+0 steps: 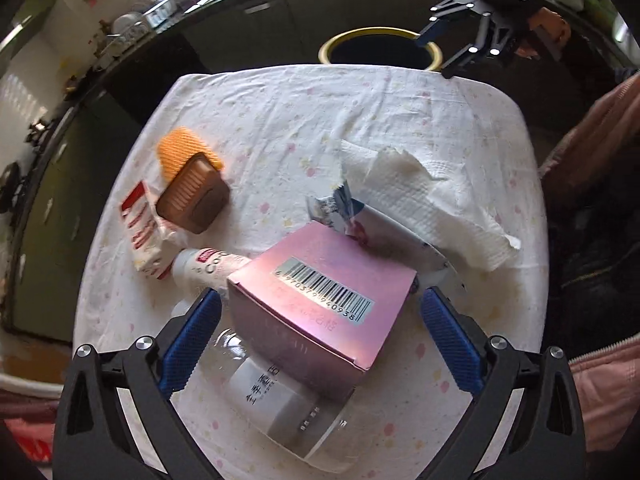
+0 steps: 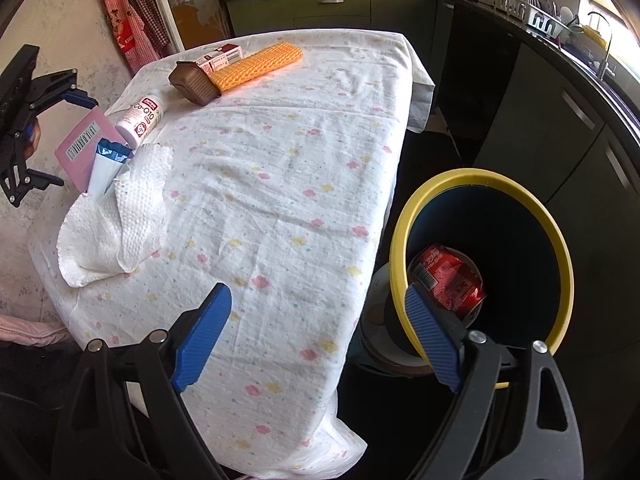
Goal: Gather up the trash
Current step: 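Grasp the pink box with the left gripper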
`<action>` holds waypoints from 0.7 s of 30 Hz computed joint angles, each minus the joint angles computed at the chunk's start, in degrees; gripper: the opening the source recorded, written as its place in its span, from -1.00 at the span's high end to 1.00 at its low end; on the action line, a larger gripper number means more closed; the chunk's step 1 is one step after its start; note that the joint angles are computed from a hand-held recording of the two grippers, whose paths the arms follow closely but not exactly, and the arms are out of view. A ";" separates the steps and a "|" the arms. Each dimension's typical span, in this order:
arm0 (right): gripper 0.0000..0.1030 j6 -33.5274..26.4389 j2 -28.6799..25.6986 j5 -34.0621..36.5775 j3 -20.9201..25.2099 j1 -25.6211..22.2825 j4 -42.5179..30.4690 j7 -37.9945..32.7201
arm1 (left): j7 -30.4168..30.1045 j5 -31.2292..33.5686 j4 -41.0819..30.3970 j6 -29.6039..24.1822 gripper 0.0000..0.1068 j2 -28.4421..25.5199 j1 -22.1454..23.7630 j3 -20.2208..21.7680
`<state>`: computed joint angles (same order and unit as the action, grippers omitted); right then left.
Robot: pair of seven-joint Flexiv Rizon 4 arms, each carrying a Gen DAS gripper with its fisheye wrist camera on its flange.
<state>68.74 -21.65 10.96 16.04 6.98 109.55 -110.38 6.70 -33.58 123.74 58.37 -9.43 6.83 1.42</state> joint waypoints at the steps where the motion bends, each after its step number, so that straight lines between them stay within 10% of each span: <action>1: -0.63 -0.21 0.17 -0.26 -0.24 0.29 -0.01 0.57 | 1.26 -0.04 -0.32 -0.73 -0.84 -0.42 0.29 -0.07; 21: -0.63 -3.13 1.53 -1.60 -0.91 1.99 -0.56 5.07 | 1.24 1.03 -3.34 -5.02 -0.59 -3.41 2.00 -0.38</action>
